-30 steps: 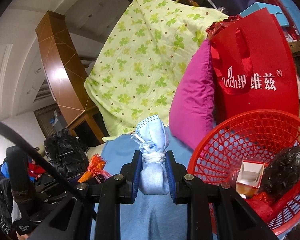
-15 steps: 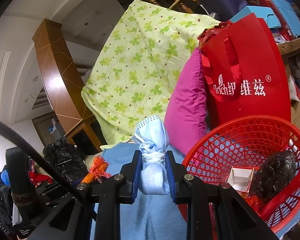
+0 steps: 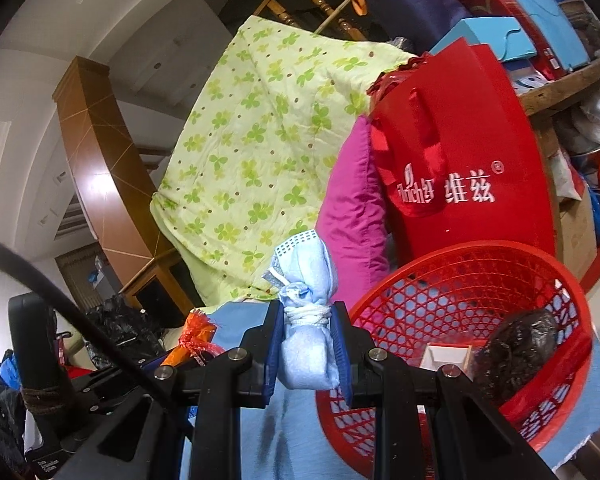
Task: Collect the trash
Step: 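Carry the mask bundle and orange bundle over the red basket with both grippers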
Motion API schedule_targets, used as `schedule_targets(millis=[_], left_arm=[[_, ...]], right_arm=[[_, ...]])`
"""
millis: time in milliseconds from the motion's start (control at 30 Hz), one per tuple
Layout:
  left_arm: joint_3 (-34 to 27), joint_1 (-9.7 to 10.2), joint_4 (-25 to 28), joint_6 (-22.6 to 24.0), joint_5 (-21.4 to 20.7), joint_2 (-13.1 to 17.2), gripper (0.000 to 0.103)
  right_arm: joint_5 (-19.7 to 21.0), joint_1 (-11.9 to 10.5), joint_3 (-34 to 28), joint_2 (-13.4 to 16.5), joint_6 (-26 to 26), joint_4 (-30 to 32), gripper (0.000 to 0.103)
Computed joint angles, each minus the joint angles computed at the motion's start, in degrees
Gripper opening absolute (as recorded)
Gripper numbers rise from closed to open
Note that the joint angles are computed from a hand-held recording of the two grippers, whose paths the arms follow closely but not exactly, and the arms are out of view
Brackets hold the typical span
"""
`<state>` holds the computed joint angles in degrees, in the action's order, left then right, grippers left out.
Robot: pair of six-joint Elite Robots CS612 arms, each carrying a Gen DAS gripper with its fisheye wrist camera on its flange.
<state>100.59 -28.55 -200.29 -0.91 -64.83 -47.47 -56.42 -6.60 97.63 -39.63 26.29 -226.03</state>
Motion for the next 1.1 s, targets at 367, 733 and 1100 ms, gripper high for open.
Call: schedule_targets(millis=[367, 733, 1100], left_arm=[[-1.80, -1.22, 0.24, 2.04, -0.95, 0.56, 0.032], [-3.29, -2.14, 1.20, 3.15, -2.08, 1.32, 0.032], [-5.09, -2.30, 2.42, 3.25, -5.78, 2.74, 0.032]], right_arm=[[-0.85, -1.54, 1.08, -0.02, 3.21, -2.03, 0.026], [-1.76, -2.70, 1.73, 0.02, 6.74, -3.51, 0.026], [-1.20, -3.81, 1.38, 0.49, 12.68, -2.52, 0.028]])
